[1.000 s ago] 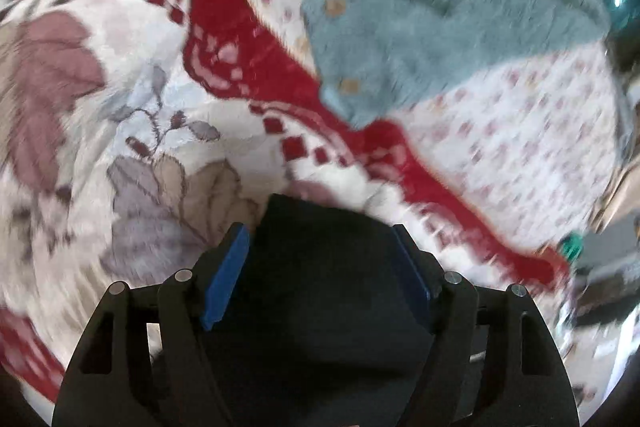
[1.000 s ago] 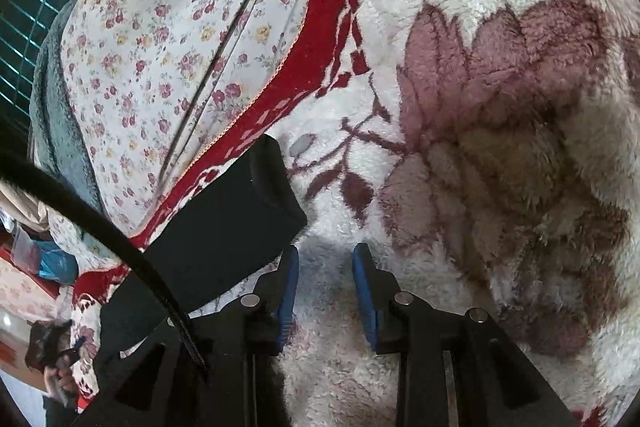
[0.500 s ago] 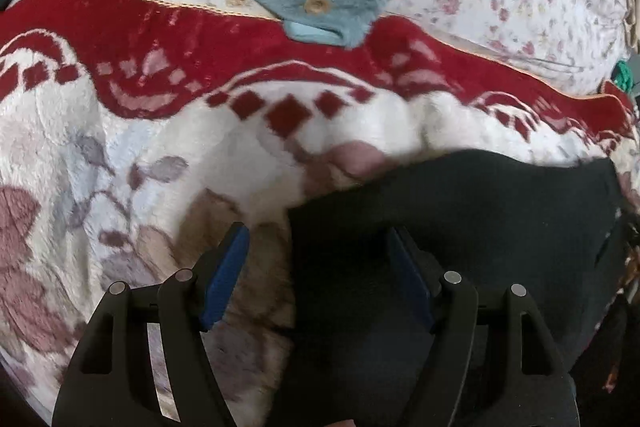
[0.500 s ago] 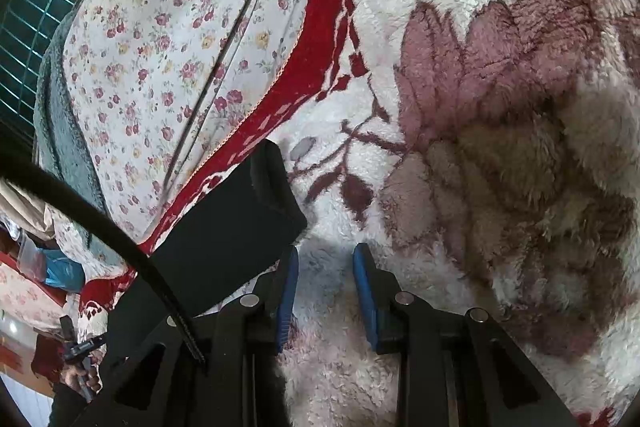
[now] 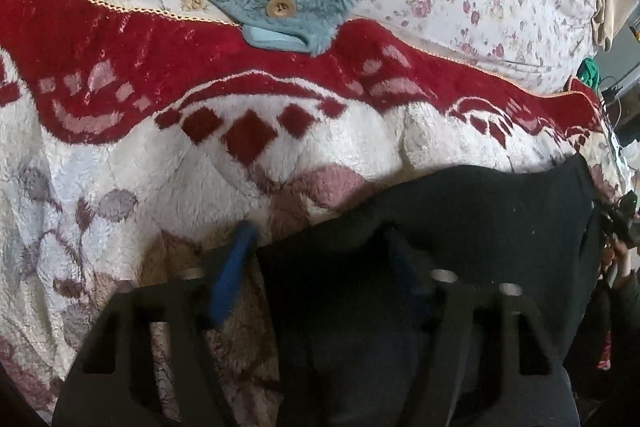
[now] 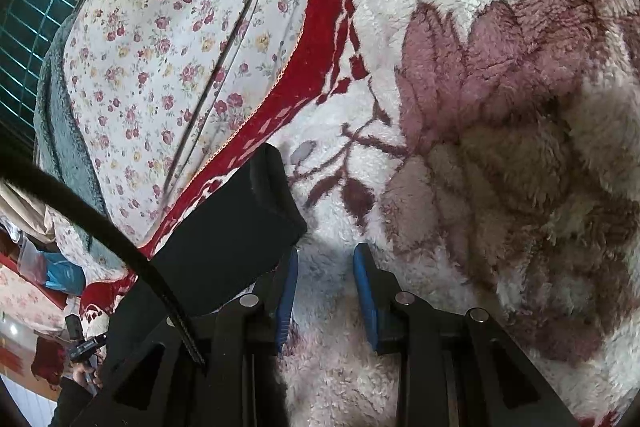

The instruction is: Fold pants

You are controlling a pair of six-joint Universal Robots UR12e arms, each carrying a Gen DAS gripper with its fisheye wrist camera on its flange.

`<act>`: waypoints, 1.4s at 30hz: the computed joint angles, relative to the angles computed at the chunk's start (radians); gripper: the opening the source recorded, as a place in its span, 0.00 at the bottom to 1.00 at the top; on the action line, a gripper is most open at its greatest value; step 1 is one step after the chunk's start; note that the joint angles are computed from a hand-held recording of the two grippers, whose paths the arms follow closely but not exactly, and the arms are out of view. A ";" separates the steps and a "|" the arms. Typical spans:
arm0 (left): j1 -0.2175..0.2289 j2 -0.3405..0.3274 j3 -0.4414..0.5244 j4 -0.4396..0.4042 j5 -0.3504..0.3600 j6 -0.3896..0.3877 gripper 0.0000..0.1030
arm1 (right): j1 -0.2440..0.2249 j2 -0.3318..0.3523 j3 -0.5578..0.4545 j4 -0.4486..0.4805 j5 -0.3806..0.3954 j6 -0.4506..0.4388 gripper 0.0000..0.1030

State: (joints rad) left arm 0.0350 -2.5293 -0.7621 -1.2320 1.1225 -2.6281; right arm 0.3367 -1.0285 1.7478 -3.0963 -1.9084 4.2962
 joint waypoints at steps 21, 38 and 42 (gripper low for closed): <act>-0.012 0.275 -0.405 0.546 0.028 -0.047 0.12 | -0.009 -0.001 0.028 -0.084 0.027 0.015 0.27; -0.022 0.397 -0.641 0.870 -0.006 -0.188 0.12 | -0.169 -0.001 -0.103 0.104 0.462 -0.090 0.32; -0.018 0.396 -0.641 0.858 -0.019 -0.208 0.12 | -0.174 0.026 -0.150 0.134 0.467 -0.093 0.32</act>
